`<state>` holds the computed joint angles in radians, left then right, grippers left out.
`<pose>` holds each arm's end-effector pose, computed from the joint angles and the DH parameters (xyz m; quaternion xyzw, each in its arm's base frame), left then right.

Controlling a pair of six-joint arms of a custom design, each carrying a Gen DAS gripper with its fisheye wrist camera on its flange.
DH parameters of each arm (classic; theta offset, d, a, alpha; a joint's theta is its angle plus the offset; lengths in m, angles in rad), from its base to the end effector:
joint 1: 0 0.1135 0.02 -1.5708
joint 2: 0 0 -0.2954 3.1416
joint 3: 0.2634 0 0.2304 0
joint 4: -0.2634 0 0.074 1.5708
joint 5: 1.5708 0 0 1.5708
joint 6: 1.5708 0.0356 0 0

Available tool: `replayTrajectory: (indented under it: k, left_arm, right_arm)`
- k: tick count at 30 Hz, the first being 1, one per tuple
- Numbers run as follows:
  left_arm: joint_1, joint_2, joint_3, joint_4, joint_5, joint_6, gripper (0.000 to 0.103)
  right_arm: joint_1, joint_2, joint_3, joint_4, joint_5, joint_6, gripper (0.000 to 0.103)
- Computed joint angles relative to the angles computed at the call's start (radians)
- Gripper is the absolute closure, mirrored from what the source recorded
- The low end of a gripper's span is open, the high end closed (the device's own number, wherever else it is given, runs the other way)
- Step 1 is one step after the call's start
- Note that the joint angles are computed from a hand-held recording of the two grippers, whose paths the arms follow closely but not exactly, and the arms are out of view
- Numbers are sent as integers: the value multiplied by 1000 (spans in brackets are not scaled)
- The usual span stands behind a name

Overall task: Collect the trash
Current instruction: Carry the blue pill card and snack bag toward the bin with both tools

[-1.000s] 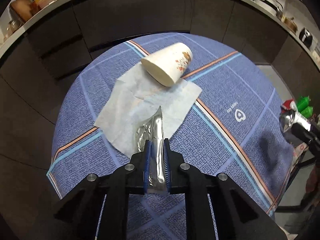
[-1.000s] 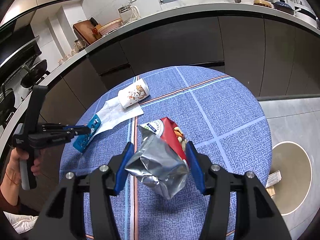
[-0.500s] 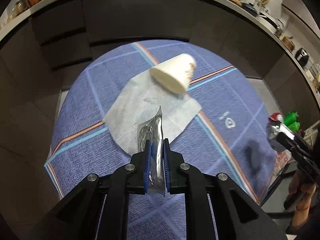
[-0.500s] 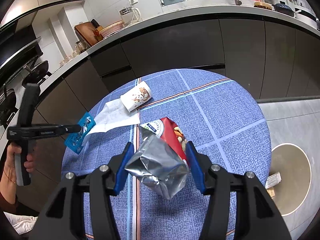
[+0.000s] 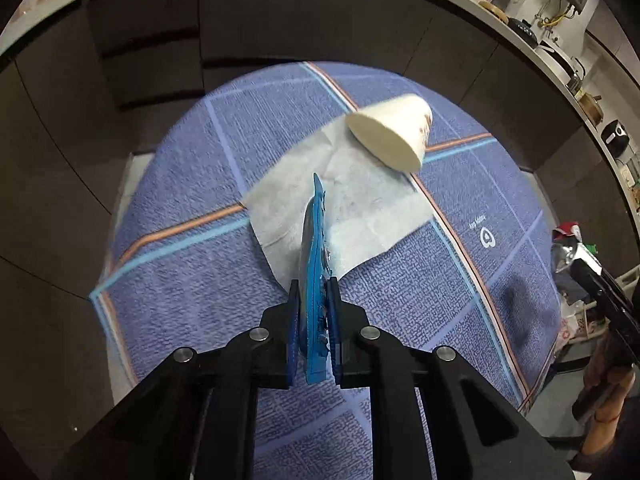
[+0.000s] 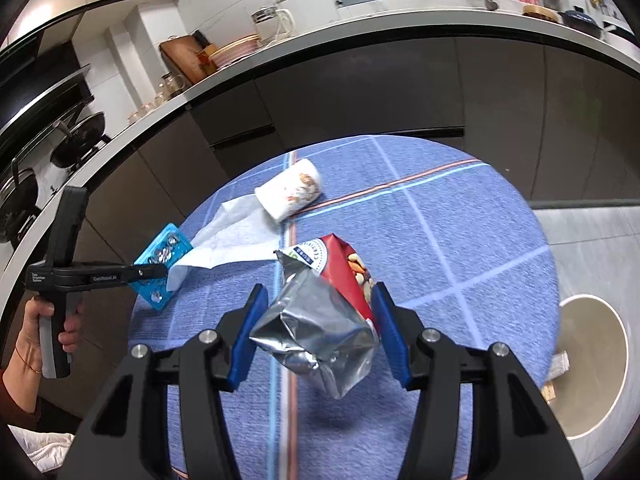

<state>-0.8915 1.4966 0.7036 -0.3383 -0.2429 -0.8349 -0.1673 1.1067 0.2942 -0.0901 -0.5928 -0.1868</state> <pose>0.1594 -0.1838 0.1935 0.0010 0.9691 -0.0876 0.2305 0.1497 -0.0051 0.1761 -0.1046 0.9025 0.2164 0.3573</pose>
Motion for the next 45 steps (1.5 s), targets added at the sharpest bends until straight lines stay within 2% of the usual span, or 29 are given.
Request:
replayTrajectory:
  k: [3,6,12,14,19,23,28,35,39,45]
  left_arm:
    - [-10,-59,-14,-30,-35,-33,92]
    - [1,-79,-22,-34,-22,-31,92]
    - [-9,-56,-20,-18,-7,-18,92]
    - [-14,-46,-15,-18,-12,-12,92]
    - [0,-62,-28,-17,-14,2,92]
    - [3,-107,-57,-20,-42,-6,92]
    - [28,-182,-94,-47,-83,-38,92]
    - [37,-295,-88,-141,-120,-50,92]
    - [16,-312,-45,-180,-128,-38,92]
    - [-68,-233,70,-198,-151,-9,92]
  right_arm:
    - [96,2,-3,39,46,55,49]
    - [201,38,4,90,84,122,49]
    - [519,355,113,308,172,292,49]
    - [597,428,161,340,210,318,49]
    - [730,583,296,322,307,308,49]
    - [767,663,366,271,367,301,49]
    - [834,690,412,211,461,266,49]
    - [789,646,363,262,390,296,49]
    - [746,538,311,268,352,303,49]
    - [647,312,220,213,306,292,49]
